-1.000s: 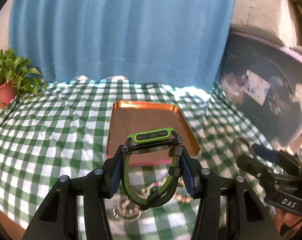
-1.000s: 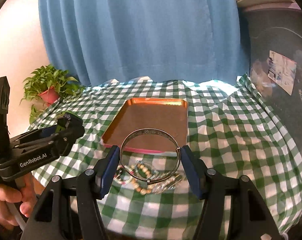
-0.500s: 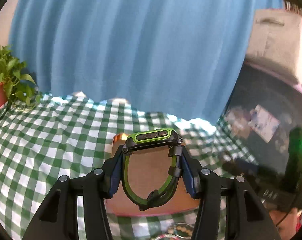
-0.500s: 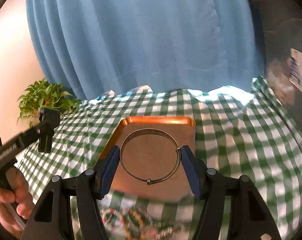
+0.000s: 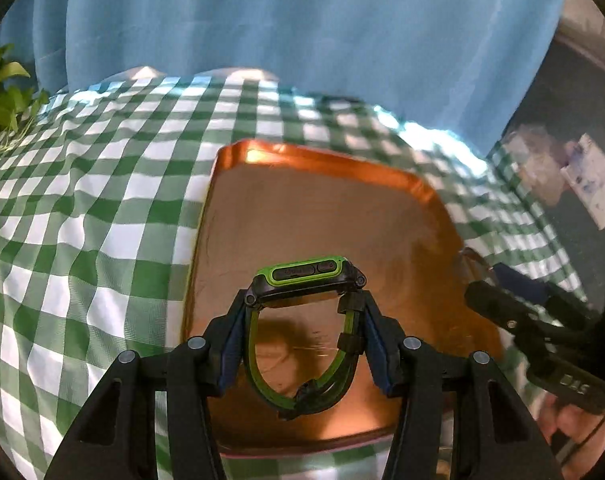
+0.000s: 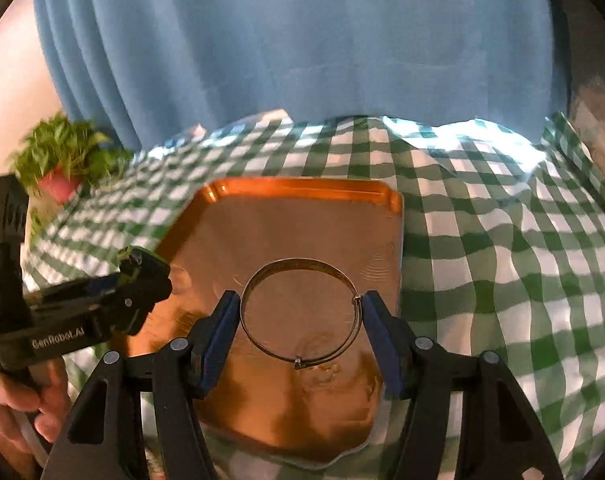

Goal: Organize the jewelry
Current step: 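Lower the watch into the tray and open the left tool while the right tool releases the bangle there, then withdraw both open tools from the tray back to the bracelet pile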

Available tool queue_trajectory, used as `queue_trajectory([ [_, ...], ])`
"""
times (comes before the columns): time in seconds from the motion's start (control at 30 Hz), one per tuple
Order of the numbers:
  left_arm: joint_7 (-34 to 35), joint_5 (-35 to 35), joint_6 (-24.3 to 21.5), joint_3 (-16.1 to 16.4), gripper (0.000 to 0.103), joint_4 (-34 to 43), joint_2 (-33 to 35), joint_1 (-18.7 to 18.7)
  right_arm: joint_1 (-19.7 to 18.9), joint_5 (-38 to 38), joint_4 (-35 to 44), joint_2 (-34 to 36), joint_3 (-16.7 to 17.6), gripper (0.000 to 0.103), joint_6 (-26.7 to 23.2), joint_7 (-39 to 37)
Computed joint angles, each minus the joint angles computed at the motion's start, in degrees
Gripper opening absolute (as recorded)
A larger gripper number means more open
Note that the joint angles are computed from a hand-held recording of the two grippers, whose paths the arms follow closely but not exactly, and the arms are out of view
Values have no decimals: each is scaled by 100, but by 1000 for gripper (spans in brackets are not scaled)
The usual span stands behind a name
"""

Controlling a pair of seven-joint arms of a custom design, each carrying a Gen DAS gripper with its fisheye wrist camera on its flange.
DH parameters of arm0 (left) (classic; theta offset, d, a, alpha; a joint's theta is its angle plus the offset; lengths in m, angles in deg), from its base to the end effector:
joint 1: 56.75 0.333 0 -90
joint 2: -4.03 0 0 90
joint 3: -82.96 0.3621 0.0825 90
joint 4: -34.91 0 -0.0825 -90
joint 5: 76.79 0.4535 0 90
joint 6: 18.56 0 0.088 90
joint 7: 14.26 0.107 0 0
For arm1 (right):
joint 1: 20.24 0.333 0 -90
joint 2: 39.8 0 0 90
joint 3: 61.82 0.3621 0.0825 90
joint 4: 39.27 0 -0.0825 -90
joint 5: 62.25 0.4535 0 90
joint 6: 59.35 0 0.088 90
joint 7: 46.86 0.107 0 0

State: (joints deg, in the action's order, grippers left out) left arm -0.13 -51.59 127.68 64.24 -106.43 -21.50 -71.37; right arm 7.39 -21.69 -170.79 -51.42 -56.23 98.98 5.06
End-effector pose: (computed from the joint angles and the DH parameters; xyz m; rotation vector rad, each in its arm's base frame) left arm 0.4062 -0.2861 0.5105 -2.2339 1.4356 -0.7523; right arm 0.4928 0.2927 0.5118 -2.1384 1.0279 -0.2098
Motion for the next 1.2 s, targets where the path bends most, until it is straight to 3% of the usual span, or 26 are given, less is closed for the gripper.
queue_trajectory([
  [0.3,343,251,-778,-108,54,359,463,-111,0,-510,44,186,106,61,-188,-2],
  [0.33,307,310,-757,-114,57,344,425,-124,31,-374,54,192,59,62,-261,-153],
  [0.4,155,436,-702,-145,65,312,290,-122,24,-219,24,160,25,87,-294,-306],
  [0.47,-50,620,-774,-230,85,308,121,-77,35,10,-63,64,-14,96,-161,-451],
  [0.63,-198,799,-1294,-428,90,412,-267,-224,119,715,-144,-236,-171,96,-250,-736],
  [0.83,-308,466,-2175,-709,91,478,-764,-709,180,1232,-707,-1129,-282,103,-497,-594],
  [1.0,-845,184,-2853,-1076,91,337,-1204,-1137,216,1019,-1674,-2401,-286,103,-475,-400],
  [1.2,-1373,85,-3211,-1385,91,115,-1398,-1699,56,170,-2732,-3735,-66,103,-517,554],
])
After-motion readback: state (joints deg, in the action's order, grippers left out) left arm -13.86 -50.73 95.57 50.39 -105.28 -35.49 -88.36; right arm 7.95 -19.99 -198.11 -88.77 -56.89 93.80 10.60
